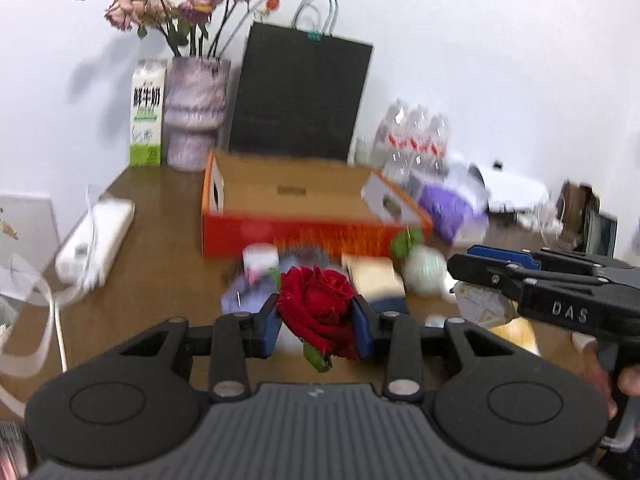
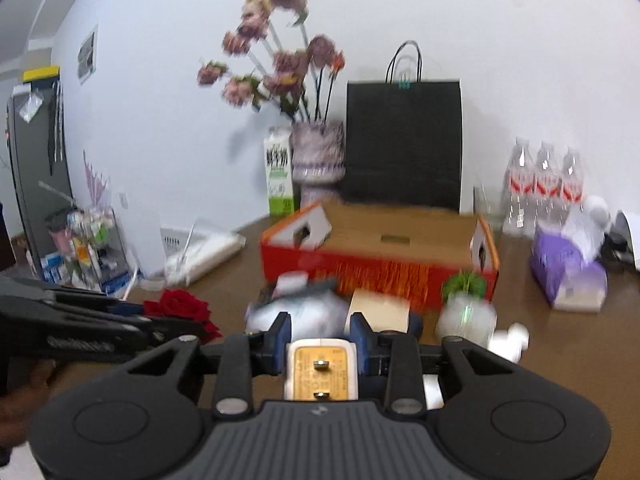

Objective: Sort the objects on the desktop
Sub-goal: 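Carry the rose and the cream box with both grippers over the cardboard box, then open both grippers to drop the rose and cream box into the box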

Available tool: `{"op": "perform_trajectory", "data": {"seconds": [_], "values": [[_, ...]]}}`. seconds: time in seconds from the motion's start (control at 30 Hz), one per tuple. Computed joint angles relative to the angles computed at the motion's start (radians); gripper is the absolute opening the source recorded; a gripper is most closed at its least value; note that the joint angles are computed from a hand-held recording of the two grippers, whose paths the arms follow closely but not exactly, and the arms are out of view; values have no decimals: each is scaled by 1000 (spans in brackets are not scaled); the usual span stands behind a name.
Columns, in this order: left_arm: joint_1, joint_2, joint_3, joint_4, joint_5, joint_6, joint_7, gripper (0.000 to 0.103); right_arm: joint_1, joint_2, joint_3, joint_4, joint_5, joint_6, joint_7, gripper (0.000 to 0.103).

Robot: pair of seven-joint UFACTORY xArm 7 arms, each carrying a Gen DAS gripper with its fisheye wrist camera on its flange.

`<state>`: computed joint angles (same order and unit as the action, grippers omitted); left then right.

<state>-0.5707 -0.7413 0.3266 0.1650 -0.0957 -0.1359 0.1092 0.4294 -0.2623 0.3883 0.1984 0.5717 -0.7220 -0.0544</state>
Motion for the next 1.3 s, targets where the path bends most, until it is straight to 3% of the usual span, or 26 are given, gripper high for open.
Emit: {"op": "perform_trajectory", "data": {"seconds": [0.07, 0.13, 0.17, 0.2, 0.27, 0.33, 0.37, 0.43, 0.5, 0.57, 0.63, 0.7, 0.77, 0.83, 0.87, 0.97, 1.03, 1.1, 1.2, 1.27, 1.3], "values": [[-92, 122, 95, 148, -24, 16, 52, 38, -43, -3, -114, 89, -138, 110, 16, 30], [-160, 275, 128, 311, -198, 47, 163, 38, -70, 57, -206, 220, -241, 222, 12, 30], [-186, 370, 145, 412, -303, 80, 209, 37, -27, 106, -291, 298, -271, 269, 3, 30], [-251, 456, 203, 514, -407, 123, 283, 37, 50, 165, -396, 398, -258, 340, -40, 30], [-270, 659, 232, 711, -578, 200, 390, 37, 225, 306, -605, 601, -162, 447, -137, 31], [-213, 868, 219, 902, -605, 283, 377, 37, 378, 473, -795, 810, -14, 572, -249, 30], [-238, 973, 274, 999, -643, 344, 379, 37, 397, 556, -841, 915, 66, 653, -283, 31], [-272, 1163, 379, 1174, -742, 475, 424, 38, 314, 712, -822, 1124, 184, 820, -303, 31], [-306, 1354, 496, 1326, -812, 564, 423, 38, 143, 837, -695, 1319, 256, 952, -306, 30], [-242, 1447, 474, 1426, -772, 590, 370, 38, 72, 946, -666, 1471, 266, 1039, -233, 30], [-180, 1515, 449, 1520, -733, 645, 316, 40, -28, 1045, -583, 1611, 299, 1115, -213, 30], [-157, 1528, 411, 1532, -710, 607, 346, 44, -100, 1142, -521, 1741, 302, 1193, -183, 31], [-129, 1530, 371, 1548, -686, 601, 370, 47, -114, 1194, -507, 1798, 259, 1225, -141, 31], [-101, 1520, 327, 1546, -679, 572, 396, 59, -87, 1211, -531, 1793, 195, 1178, -105, 35], [-91, 1514, 311, 1544, -673, 566, 394, 61, -74, 1205, -542, 1776, 165, 1156, -93, 38], [-69, 1510, 295, 1569, -634, 597, 325, 71, 5, 1204, -661, 1779, 11, 1175, 43, 47], [-45, 1490, 269, 1570, -626, 597, 305, 82, 44, 1161, -705, 1720, -63, 1150, 69, 50], [-55, 1437, 261, 1510, -617, 572, 263, 87, 71, 1094, -726, 1627, -109, 1111, 85, 59], [-72, 1333, 247, 1404, -580, 559, 235, 87, 102, 976, -740, 1476, -165, 1077, 108, 60], [-127, 1224, 269, 1269, -512, 488, 192, 88, 137, 877, -753, 1342, -207, 1032, 127, 62], [-193, 1150, 316, 1165, -478, 424, 159, 94, 150, 811, -757, 1257, -228, 1003, 125, 63]]}}
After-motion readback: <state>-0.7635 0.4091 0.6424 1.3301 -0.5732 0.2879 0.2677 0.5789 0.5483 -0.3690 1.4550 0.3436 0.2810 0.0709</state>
